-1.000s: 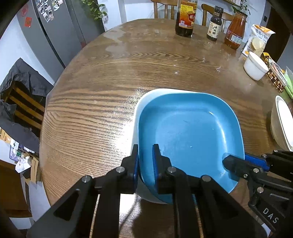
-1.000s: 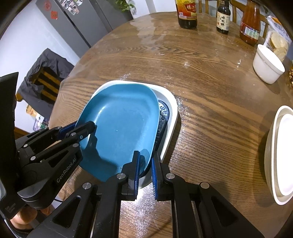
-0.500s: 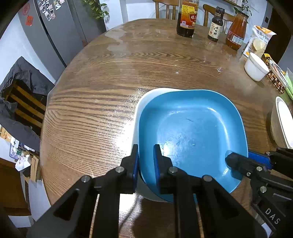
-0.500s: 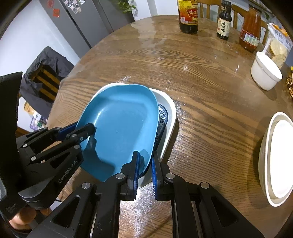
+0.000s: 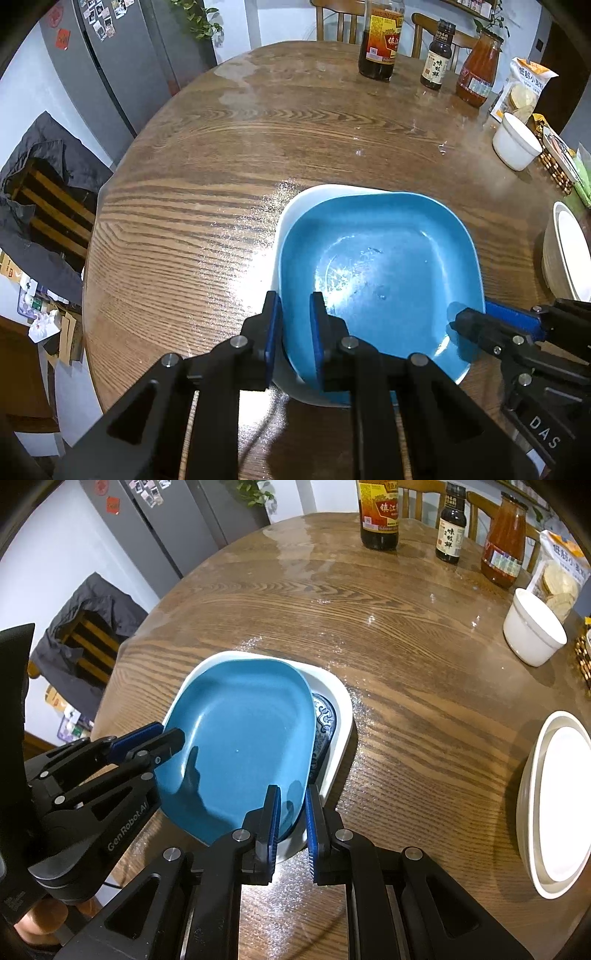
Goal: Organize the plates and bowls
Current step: 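Set the blue dish down on the stacked plates with both grippers, then open both grippers and lift them off the blue dish rim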
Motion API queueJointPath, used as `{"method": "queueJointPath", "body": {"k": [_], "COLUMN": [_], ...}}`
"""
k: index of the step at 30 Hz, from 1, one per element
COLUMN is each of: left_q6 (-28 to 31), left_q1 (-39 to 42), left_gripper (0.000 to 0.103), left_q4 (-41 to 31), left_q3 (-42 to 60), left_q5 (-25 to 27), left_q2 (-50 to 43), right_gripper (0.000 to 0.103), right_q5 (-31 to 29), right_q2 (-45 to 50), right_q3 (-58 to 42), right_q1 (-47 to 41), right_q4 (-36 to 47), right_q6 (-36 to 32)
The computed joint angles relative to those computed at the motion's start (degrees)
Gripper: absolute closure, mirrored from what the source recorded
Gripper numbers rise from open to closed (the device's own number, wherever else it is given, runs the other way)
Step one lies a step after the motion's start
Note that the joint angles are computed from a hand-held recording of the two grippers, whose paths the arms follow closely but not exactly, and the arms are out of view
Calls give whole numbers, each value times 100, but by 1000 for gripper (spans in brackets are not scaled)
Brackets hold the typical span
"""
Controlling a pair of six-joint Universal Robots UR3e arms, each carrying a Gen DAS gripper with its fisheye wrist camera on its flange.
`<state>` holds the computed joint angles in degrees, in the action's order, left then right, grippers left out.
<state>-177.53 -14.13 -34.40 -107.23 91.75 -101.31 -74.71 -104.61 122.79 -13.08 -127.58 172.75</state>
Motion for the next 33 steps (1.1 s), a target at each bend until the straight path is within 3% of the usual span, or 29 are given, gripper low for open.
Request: {"method": "queueJointPath", "body": {"k": [2,6,22,33], "left_q6": [1,-72,-195,-277], "left_q1": [1,-8,89,48], "left_gripper": [86,70,69,54], "left_q4": [-5,84,56,15], "left_q3": [20,1,-30,0], "left_q5": [8,129,155,265], "left_q2": [4,31,144,180], "right_gripper": [91,91,91,90], "right_q5": [-19,-44,73,132], "right_q2": [-23,-56,-22,-56], "right_q3": [10,9,-130,-141], "right_q1": [23,37,4,-68], "right_q4": [-20,-68,-18,11], "right_q6": [18,13,-176,-297]}}
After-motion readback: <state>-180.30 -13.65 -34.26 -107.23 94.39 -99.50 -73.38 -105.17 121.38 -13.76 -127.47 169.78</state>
